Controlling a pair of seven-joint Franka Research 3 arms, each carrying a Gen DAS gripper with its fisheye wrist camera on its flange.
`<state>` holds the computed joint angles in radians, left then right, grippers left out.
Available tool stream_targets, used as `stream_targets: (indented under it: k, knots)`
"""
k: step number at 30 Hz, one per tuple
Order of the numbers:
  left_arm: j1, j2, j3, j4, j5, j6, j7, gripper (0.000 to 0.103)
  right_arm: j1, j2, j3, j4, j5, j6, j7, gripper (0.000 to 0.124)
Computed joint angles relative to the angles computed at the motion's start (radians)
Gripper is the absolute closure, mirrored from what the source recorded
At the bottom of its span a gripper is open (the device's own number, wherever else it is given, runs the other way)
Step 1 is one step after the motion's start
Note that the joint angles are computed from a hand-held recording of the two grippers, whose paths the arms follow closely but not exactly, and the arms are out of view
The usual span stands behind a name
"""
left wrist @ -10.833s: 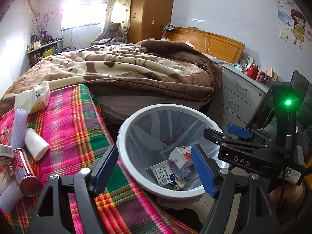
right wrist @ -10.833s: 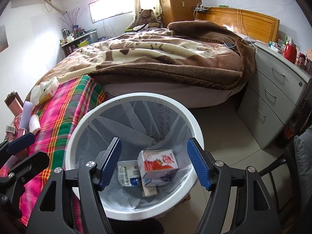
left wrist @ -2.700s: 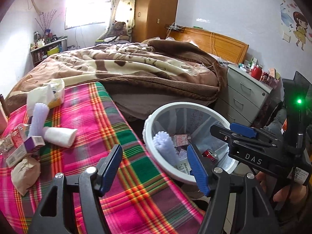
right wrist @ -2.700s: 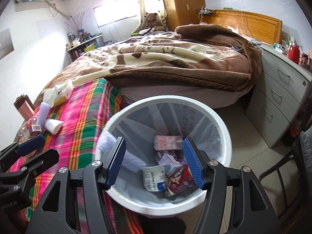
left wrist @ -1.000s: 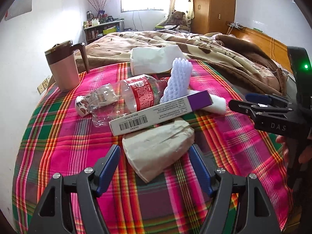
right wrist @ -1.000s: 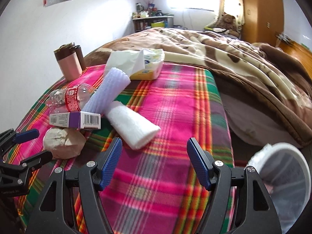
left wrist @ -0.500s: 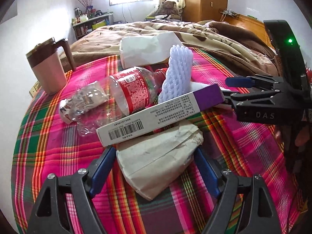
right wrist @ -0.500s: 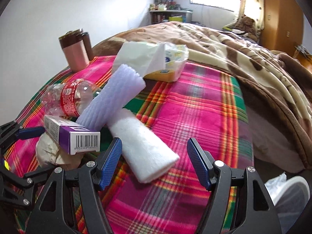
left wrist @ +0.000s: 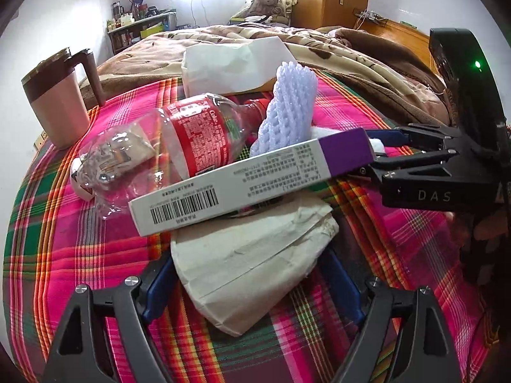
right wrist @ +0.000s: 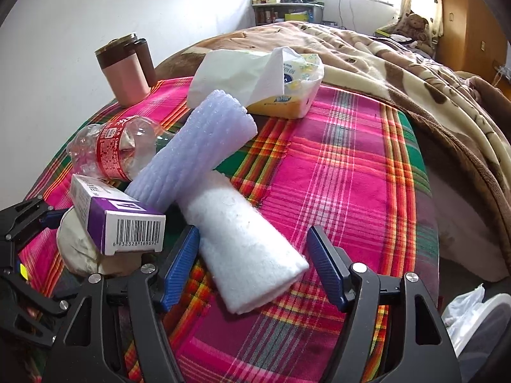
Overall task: Collect trash
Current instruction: 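Grasp the crumpled paper bag with the left tool while the right tool grasps the white rolled tissue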
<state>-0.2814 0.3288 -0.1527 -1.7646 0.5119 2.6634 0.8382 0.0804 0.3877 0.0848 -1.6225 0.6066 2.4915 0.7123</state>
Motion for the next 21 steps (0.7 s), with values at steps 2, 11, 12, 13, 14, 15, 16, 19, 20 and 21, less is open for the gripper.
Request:
stream_targets:
  k: [2,11,12,13,14,15,16,19,20,21]
  knots:
    - [0.004,-0.003,-0.006,-0.007,-0.009,0.012,0.011,0.017,0.001,-0.008,0.001,-0.011,0.000,0.006,-0.008,0.065]
    - [-0.005,-0.015,-0.015,-0.022,-0.020,0.015,0.026,0.039,0.002,-0.046,0.002,-0.070,0.026,0.051,-0.040,0.088]
    - [-0.010,-0.017,-0.013,-0.024,-0.014,0.013,0.021,0.041,0.003,-0.046,0.001,-0.070,0.027,0.051,-0.040,0.089]
    - [-0.014,-0.020,-0.011,-0.026,-0.009,0.011,0.015,0.043,0.002,-0.053,0.002,-0.079,0.032,0.055,-0.044,0.091]
    - [-0.018,-0.022,-0.010,-0.028,-0.004,0.007,0.006,0.045,0.003,-0.062,-0.002,-0.094,0.032,0.060,-0.034,0.093]
    - [-0.020,-0.026,-0.009,-0.033,0.001,0.008,-0.003,0.046,0.003,-0.066,-0.003,-0.101,0.036,0.064,-0.030,0.094]
    - [-0.019,-0.031,-0.011,-0.040,-0.001,0.013,-0.006,0.049,0.003,-0.072,-0.004,-0.108,0.041,0.068,-0.028,0.096]
    - [-0.019,-0.043,-0.018,-0.057,-0.004,0.020,-0.005,0.074,0.002,-0.088,-0.008,-0.133,0.053,0.081,-0.018,0.099]
    - [-0.026,-0.047,-0.015,-0.061,0.007,0.016,-0.017,0.075,0.002,-0.093,-0.009,-0.139,0.056,0.085,-0.015,0.099]
    - [-0.029,-0.051,-0.015,-0.065,0.015,0.014,-0.027,0.075,0.001,-0.099,-0.010,-0.147,0.061,0.086,-0.012,0.099]
